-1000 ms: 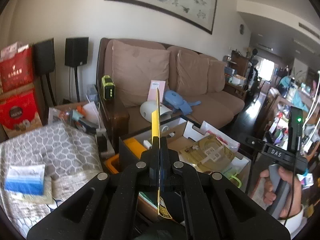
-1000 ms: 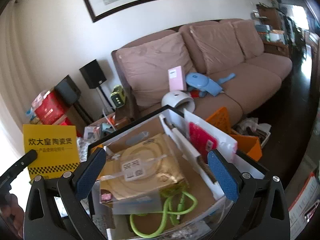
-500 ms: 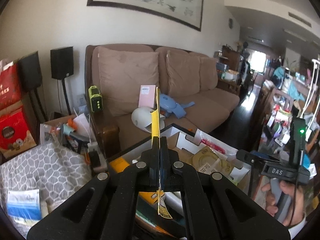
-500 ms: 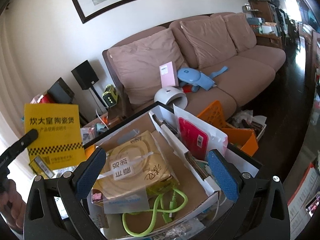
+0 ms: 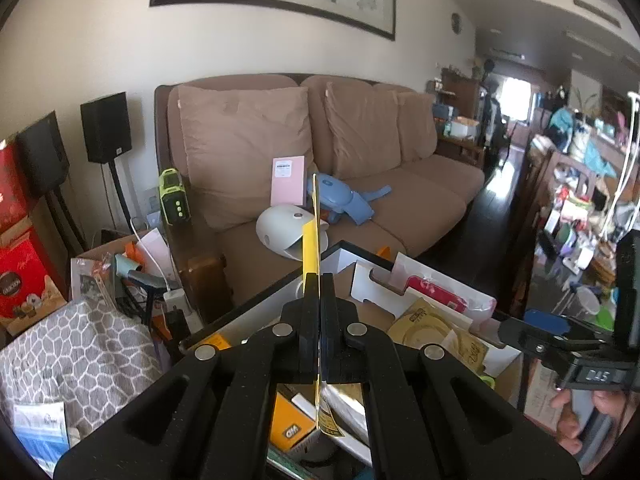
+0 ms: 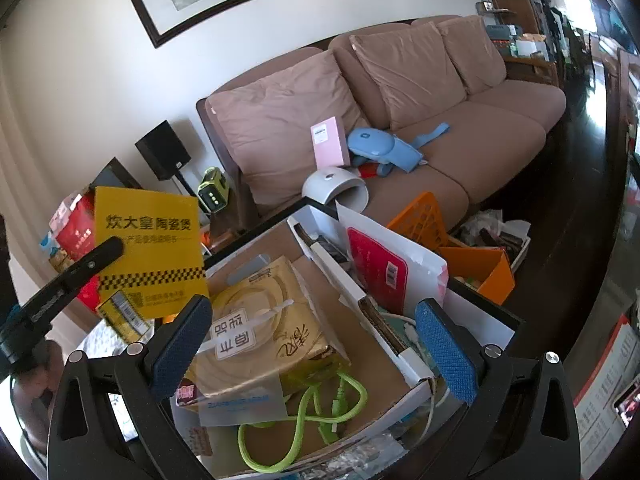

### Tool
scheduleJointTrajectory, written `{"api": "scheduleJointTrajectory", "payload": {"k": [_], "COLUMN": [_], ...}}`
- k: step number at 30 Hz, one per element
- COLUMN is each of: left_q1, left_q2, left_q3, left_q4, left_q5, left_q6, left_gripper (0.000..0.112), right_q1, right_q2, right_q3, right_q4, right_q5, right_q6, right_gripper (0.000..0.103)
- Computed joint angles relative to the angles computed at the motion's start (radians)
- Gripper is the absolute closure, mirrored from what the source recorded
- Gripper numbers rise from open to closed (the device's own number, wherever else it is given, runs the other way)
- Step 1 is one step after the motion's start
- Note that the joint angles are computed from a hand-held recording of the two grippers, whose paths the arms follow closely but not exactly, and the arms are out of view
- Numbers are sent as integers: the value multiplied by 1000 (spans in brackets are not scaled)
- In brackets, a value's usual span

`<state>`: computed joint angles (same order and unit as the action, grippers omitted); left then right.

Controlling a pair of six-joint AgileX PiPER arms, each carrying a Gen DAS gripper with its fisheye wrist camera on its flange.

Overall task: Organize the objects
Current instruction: 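Lower the yellow booklet into the box with the left tool, then open the left tool to release the yellow booklet into the box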

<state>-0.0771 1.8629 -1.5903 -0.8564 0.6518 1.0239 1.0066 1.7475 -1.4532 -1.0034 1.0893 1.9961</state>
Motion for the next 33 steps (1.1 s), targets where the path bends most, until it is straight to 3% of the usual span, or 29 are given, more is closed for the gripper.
{"api": "scheduleJointTrajectory", "payload": {"k": [5,11,27,33], "left_q1": [-47,-86,-115,-110], "left_q2": [19,33,54,68], "left_q3": [-8,-9,19,10], "left_q4": [48,94,113,112], "left_q5": [-64,-89,-80,-43], "left_q6": [0,-25,-40,-58], "left_gripper": [112,112,110,108], "right_q1": [-3,-8,-18,-20], "right_q2": [-5,-3,-4,-9], "right_q3": [8,8,14,22], "right_q4": [2,6,31,38], "right_q5": [-1,-7,-20,-24], "right_q6": [11,7,1,0], "right_gripper": [1,1,1,1]}}
